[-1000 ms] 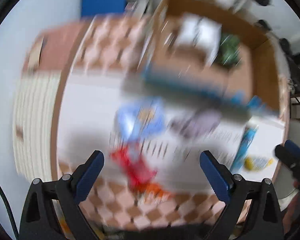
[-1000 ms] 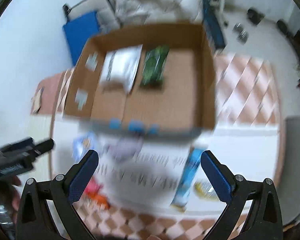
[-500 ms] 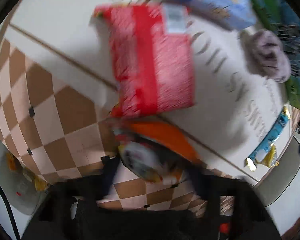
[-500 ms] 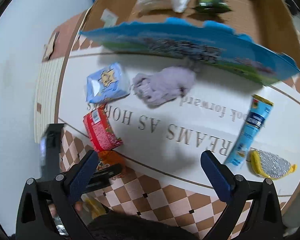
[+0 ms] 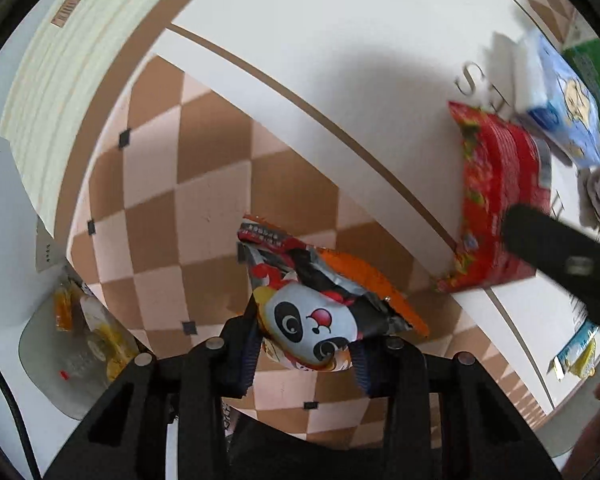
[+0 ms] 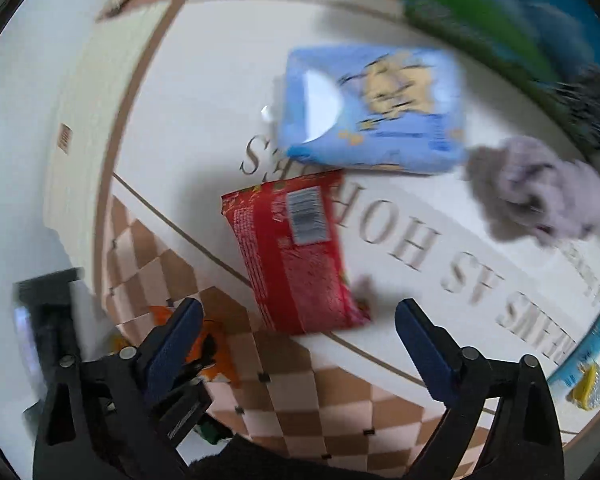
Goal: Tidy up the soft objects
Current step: 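Grasp the orange panda snack bag with the left tool while the right tool grasps the red snack pack, then lower the panda bag with the left tool into the box while the right tool releases the red pack there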
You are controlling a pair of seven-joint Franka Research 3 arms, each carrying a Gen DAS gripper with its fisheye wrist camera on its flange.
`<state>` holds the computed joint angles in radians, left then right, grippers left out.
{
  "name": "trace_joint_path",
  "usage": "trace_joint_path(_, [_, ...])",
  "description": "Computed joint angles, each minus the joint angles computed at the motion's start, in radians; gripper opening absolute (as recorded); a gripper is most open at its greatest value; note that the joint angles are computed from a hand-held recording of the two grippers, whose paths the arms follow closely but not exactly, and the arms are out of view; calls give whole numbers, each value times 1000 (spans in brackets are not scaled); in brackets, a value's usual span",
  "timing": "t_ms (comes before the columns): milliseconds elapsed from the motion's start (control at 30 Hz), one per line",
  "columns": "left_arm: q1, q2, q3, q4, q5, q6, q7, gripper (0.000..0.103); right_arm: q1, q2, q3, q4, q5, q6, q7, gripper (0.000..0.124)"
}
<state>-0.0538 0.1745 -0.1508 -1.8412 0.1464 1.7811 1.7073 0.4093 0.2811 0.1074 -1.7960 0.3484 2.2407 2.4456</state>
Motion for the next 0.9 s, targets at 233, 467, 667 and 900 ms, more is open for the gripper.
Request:
trace_joint_path(233, [-1,15,1,30,28,7,19,35,12,96,-2,101,-24,-89,5,75])
trace_joint_path(467, [-31,11,-18,56,49,2,24,31,33,62,-15,63,-85,-112,26,50])
trace_joint_path(667, [-61,-31,-41,83,9,3,91,30,13,-125,-8,-150,-47,-12,34,48])
trace_joint_path(900, [-113,-22,-79,251,-120,-99,198,30,-41,-432,-5,-387,-71,67,117,48])
